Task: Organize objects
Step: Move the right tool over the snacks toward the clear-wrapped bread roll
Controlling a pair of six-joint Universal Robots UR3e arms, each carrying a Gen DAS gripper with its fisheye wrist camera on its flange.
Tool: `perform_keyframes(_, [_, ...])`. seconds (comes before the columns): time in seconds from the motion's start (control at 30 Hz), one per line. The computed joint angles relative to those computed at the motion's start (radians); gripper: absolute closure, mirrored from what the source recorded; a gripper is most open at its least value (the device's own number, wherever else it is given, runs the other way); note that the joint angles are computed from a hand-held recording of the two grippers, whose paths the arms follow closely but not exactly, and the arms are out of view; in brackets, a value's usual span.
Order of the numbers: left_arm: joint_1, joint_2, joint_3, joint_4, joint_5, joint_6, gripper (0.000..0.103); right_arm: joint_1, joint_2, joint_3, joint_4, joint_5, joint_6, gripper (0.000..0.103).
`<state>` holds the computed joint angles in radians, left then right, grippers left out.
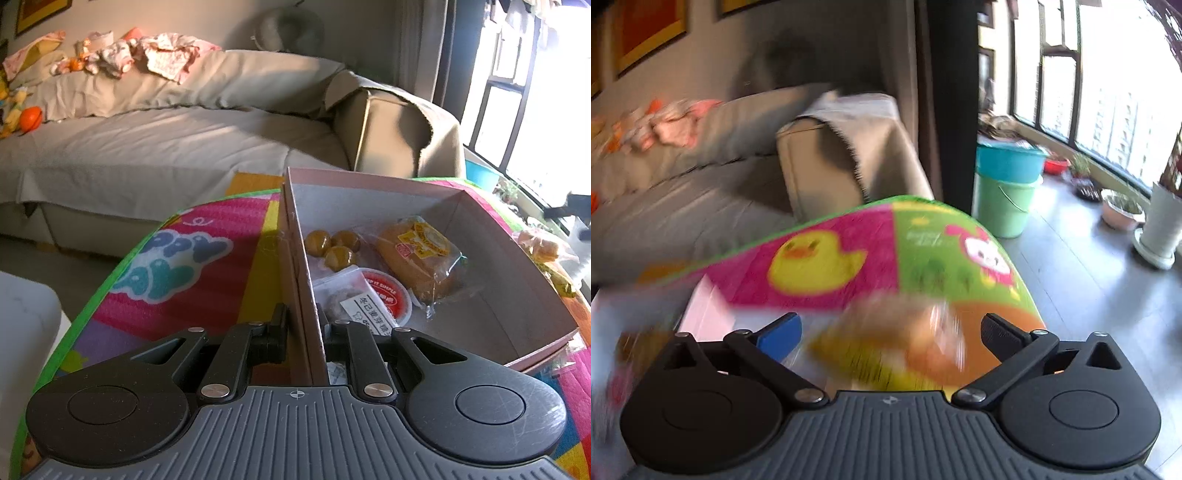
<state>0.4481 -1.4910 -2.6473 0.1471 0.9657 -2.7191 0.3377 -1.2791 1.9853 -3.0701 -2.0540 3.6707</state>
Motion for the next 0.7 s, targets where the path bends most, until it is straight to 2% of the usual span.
perform_keyframes(0.07, [-0.001,-0.002,0.002,-0.002,0.003,0.003,0.088,-0.063,0.077,-0.094,0.036,0.013,0.001,0.0])
perform_keyframes(0.13, [0.0,0.001,0.001,-0.005,0.002,0.005,0.088,-0.122,0.111,-0.146,0.091,0.088,-0.01,0.0])
perform_keyframes(0.17, [-0.001,0.0,0.002,-0.004,0.002,0.004,0.088,-0.143,0.119,-0.162,0.128,0.12,-0.013,0.003])
perform_keyframes(0.23, [0.0,0.0,0.002,-0.005,0.002,0.003,0.088,-0.165,0.105,-0.144,0.166,0.177,-0.035,0.016])
perform_keyframes(0.27, [-0.006,-0.005,0.004,0.001,0.006,-0.003,0.088,-0.175,0.082,-0.1,0.141,0.214,-0.052,0.024])
perform_keyframes(0.37, [-0.009,-0.007,0.005,0.002,0.008,-0.013,0.088,-0.163,-0.004,0.042,0.073,0.25,-0.057,0.03])
perform_keyframes(0.53, [-0.014,-0.016,0.007,0.013,0.011,-0.025,0.088,-0.098,-0.2,0.282,0.028,0.259,-0.004,0.03])
perform_keyframes(0.7, [-0.019,-0.021,0.01,0.016,0.013,-0.031,0.088,-0.002,-0.344,0.453,-0.01,0.246,0.122,0.029])
